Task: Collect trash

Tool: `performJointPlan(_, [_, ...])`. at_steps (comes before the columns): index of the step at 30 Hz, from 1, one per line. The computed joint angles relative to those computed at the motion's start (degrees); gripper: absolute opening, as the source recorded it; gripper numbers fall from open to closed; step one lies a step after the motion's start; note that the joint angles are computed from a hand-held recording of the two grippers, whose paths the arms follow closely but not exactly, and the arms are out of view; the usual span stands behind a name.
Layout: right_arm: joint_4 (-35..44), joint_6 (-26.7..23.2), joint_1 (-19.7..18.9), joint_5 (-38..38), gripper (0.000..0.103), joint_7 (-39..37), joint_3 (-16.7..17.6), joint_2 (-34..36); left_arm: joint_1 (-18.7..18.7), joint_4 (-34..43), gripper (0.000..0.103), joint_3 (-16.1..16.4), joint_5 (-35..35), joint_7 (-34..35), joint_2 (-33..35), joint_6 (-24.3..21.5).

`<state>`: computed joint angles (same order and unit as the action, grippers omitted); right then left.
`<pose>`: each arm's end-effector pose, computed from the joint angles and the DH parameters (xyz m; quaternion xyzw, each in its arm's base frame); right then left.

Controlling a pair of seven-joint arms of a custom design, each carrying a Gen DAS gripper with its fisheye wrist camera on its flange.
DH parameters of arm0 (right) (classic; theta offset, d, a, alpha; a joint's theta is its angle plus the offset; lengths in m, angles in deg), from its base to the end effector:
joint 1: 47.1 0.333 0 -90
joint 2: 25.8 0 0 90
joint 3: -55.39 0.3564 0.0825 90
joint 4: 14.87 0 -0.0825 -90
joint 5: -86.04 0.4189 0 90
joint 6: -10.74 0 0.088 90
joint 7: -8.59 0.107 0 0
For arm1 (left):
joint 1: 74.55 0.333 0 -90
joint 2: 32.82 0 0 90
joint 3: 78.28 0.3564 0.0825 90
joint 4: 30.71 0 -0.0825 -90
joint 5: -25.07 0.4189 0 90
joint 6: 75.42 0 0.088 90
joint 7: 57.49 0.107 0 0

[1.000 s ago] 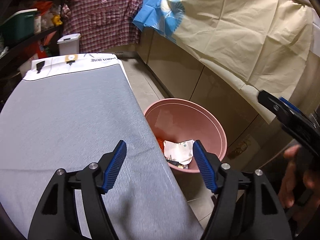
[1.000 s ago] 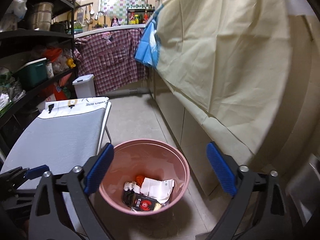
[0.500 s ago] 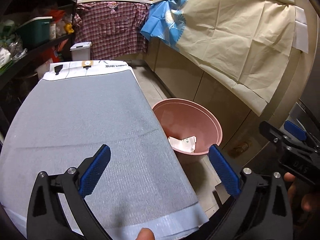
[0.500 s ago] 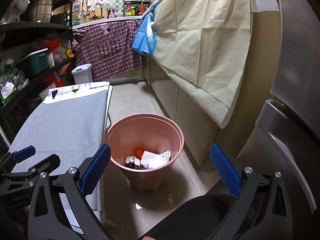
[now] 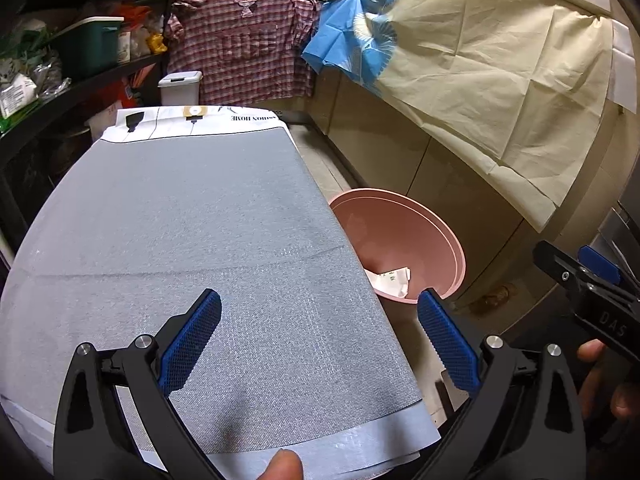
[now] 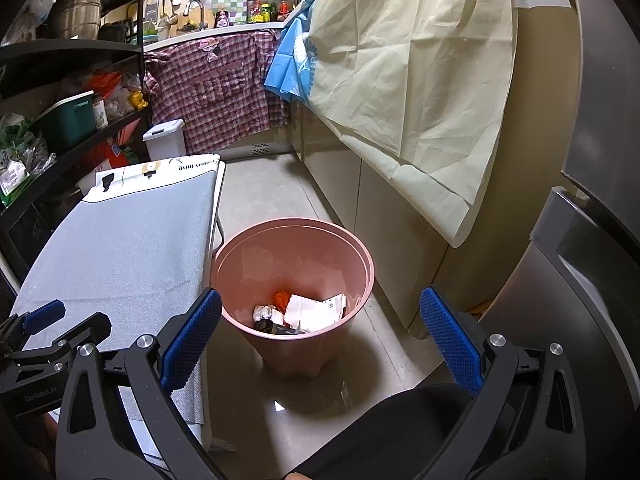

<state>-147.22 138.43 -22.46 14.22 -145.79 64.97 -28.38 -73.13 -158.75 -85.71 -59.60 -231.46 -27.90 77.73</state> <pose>0.4618 0.2791 0.3943 -0.4265 0.7783 -0.4073 0.2155 0.5764 -0.0298 0.3659 -0.4599 0.7779 -0.4090 0.1270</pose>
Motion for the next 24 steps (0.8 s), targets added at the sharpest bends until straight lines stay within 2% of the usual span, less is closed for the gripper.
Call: performJointPlan(24, [0.18, -0.08, 0.13, 0.02, 0.098, -0.04, -0.03, 0.15, -0.09, -0.77, 0.095, 0.31, -0.31, 1.62, -0.79, -1.11])
